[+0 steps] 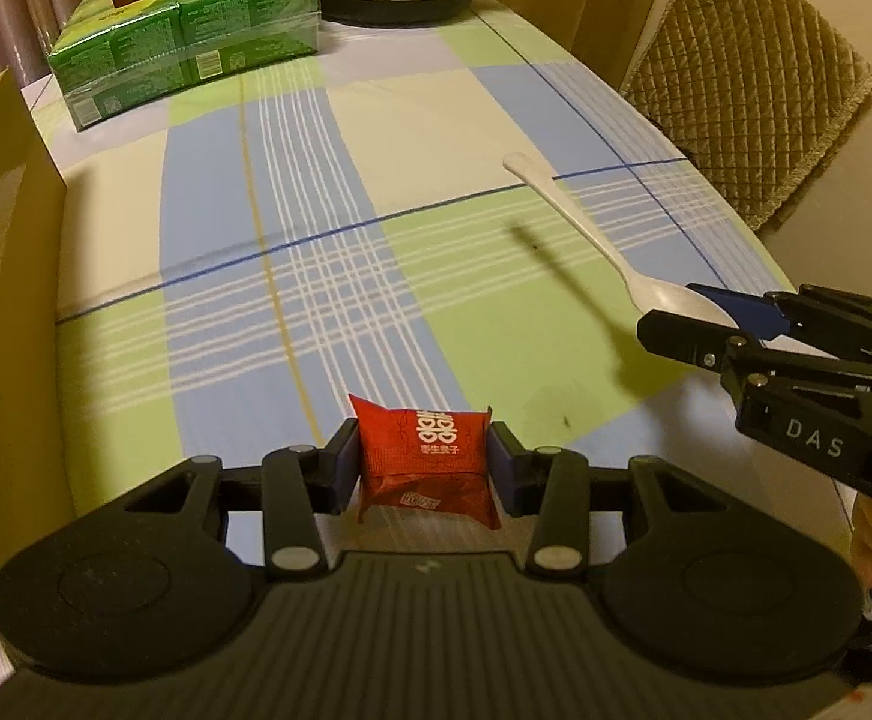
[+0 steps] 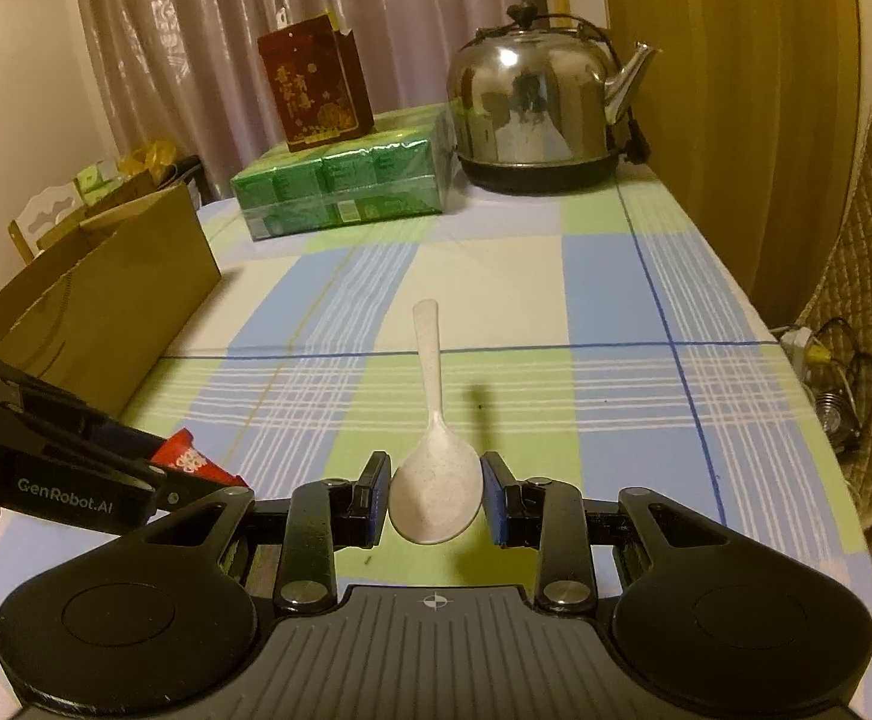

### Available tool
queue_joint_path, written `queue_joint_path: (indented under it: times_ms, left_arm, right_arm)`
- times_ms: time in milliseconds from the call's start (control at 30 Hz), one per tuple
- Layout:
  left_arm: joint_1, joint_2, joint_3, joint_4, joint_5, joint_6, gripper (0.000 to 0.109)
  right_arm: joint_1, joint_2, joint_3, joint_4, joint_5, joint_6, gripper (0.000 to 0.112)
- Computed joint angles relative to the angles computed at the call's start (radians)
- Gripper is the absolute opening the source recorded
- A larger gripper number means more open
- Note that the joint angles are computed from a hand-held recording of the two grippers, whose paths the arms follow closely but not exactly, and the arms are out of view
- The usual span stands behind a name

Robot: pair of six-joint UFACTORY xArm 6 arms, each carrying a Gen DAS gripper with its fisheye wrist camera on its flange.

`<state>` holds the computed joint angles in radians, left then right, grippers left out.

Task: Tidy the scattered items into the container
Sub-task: 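Carry the red packet in the left gripper while the right carries the spoon to the box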

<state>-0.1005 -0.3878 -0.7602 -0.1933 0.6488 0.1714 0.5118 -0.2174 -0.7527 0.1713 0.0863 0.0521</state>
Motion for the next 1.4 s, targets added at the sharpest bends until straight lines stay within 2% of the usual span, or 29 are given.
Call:
queue_joint_path:
  times_ms: [200, 467, 1000, 1400]
  left_arm:
    - [0.003, -0.072, 0.033, -0.007, 0.024, -0.006, 0.039]
    - [0.013, -0.142, 0.056, 0.0, 0.051, -0.005, 0.038]
    - [0.05, -0.234, 0.075, -0.012, 0.083, 0.012, 0.038]
    - [0.136, -0.306, 0.041, -0.057, 0.131, 0.089, 0.038]
  right_arm:
    - [0.0, -0.056, 0.023, -0.112, 0.021, 0.105, 0.029]
    - [0.01, -0.095, 0.027, -0.195, 0.036, 0.188, 0.029]
    - [0.045, -0.107, -0.006, -0.268, 0.048, 0.249, 0.029]
    - [0.1, -0.065, -0.083, -0.313, 0.028, 0.293, 0.029]
